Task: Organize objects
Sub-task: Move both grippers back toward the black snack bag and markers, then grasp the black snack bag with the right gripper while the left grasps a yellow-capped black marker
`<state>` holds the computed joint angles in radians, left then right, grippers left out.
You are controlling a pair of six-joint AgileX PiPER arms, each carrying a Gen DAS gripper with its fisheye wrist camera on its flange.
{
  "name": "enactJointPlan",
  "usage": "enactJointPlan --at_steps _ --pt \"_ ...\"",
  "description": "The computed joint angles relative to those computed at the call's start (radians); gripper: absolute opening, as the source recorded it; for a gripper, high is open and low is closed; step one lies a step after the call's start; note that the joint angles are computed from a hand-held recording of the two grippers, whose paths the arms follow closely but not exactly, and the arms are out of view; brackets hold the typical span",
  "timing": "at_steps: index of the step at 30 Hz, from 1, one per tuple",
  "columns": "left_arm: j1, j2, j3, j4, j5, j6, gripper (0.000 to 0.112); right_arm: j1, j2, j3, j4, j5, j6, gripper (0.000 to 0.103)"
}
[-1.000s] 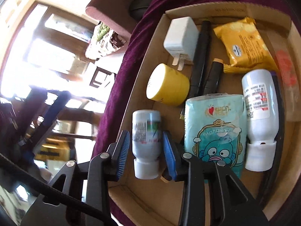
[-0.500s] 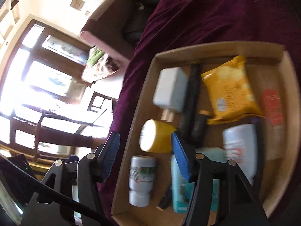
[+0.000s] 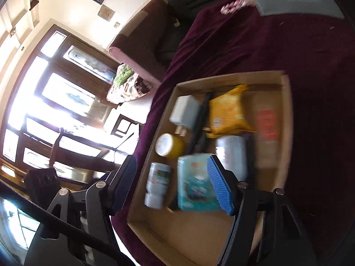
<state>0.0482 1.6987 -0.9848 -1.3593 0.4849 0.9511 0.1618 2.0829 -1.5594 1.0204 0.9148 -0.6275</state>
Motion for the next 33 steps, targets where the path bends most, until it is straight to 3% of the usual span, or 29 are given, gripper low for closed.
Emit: enactJointPlan --at_steps 4,8,12,16,19,24,27,30,31,33 --pt "-0.083 -0.034 0.009 0.021 -0.012 -0.042 0.058 -0.105 -0.151 0.208 0.02 -0.102 -0.124 0.067" --pt "-0.204 -0.033 -0.019 0.062 -0.035 -0.106 0.058 -0.381 -0.287 0.404 0.078 -0.086 -0.286 0.067" --pt "-0.338 0.021 -0.096 0.166 -0.049 -0.238 0.058 -0.662 -0.321 0.478 0.09 -0.045 -0.39 0.072" --pt "-0.455 0.097 -0.194 0.296 -0.049 -0.401 0.058 -0.829 -0.306 0.496 0.003 -0.057 -0.449 0.072" --pt "-0.538 0.127 -0.257 0.463 -0.053 -0.568 0.058 -0.824 -0.317 0.524 -0.039 -0.126 -0.503 0.072" --pt "-0.64 0.149 -0.341 0.75 -0.044 -0.84 0.058 -0.65 -0.329 0.571 -0.073 -0.296 -0.55 0.072" --pt "-0.661 0.167 -0.387 0.839 -0.028 -0.925 0.058 -0.527 -0.282 0.551 -0.138 -0.407 -0.539 0.072" --pt "-0.687 0.215 -0.479 0.954 0.008 -1.03 0.058 -0.465 -0.248 0.544 -0.166 -0.455 -0.531 0.071" --pt "-0.697 0.24 -0.523 0.998 0.027 -1.067 0.058 -0.458 -0.24 0.537 -0.189 -0.457 -0.508 0.068" --pt "-0.708 0.299 -0.614 1.037 0.065 -1.091 0.058 -0.46 -0.228 0.518 -0.235 -0.434 -0.458 0.03"
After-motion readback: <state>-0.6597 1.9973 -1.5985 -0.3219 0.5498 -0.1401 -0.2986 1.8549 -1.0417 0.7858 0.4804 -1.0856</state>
